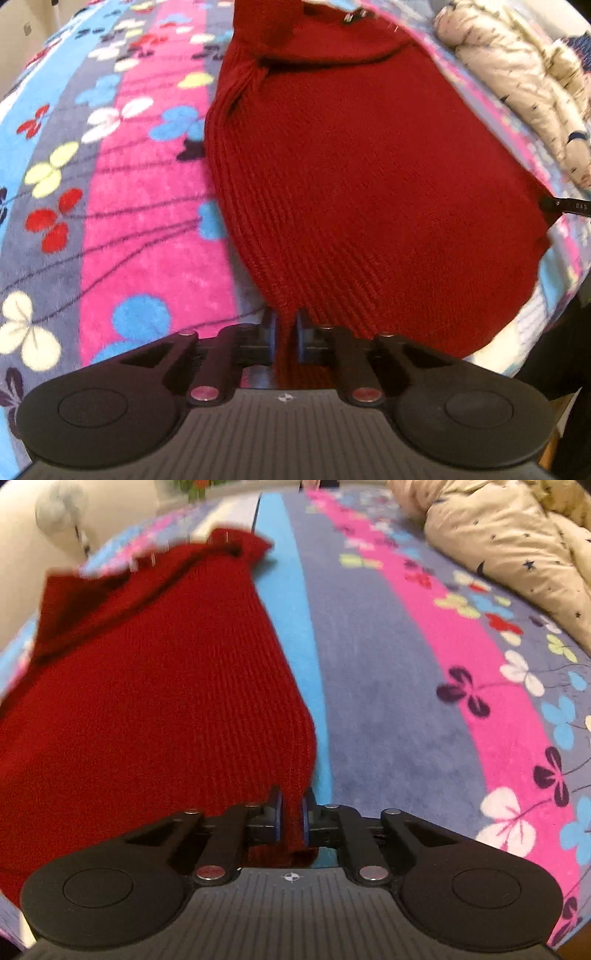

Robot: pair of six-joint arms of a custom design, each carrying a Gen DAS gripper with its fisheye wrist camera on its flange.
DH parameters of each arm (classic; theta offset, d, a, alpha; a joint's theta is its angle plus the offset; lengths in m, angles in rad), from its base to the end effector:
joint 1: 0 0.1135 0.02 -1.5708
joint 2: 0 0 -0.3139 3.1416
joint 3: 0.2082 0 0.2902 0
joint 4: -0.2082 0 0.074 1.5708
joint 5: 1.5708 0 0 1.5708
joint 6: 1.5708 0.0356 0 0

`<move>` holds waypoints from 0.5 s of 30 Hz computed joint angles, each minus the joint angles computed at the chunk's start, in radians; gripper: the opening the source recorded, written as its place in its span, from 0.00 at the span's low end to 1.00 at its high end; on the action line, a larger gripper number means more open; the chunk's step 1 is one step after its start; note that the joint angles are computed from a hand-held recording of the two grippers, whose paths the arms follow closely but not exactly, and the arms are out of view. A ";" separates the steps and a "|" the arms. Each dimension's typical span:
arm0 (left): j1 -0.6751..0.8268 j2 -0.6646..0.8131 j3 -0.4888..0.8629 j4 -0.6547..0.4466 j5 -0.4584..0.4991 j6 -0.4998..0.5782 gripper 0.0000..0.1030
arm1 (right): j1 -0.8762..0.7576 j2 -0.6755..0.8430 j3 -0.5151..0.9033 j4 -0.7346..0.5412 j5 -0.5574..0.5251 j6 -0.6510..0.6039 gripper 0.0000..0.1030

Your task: Fold small clothes

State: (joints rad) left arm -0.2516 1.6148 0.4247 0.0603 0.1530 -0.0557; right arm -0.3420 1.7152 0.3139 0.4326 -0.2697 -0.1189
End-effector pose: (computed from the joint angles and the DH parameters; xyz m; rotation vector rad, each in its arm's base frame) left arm 0.2326 -0.0654 0.0870 0.3118 2.6962 -0.2987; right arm 0.2232 -0.0694 0.0651 0.1732 2.4892 0.1525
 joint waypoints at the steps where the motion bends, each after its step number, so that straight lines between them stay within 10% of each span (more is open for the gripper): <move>1: 0.014 -0.029 -0.014 0.012 0.025 0.002 0.08 | -0.035 -0.038 -0.020 0.016 -0.044 0.025 0.08; 8: 0.222 -0.214 -0.087 0.066 0.313 -0.035 0.07 | -0.379 -0.232 -0.083 0.024 -0.441 0.214 0.06; 15: 0.035 -0.004 0.022 -0.013 -0.036 -0.038 0.14 | -0.076 -0.074 -0.005 -0.129 0.040 0.058 0.07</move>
State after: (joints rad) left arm -0.2169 1.6107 0.4464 0.0473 0.1171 -0.0938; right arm -0.4183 1.6408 0.3085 0.3034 -0.2301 -0.0610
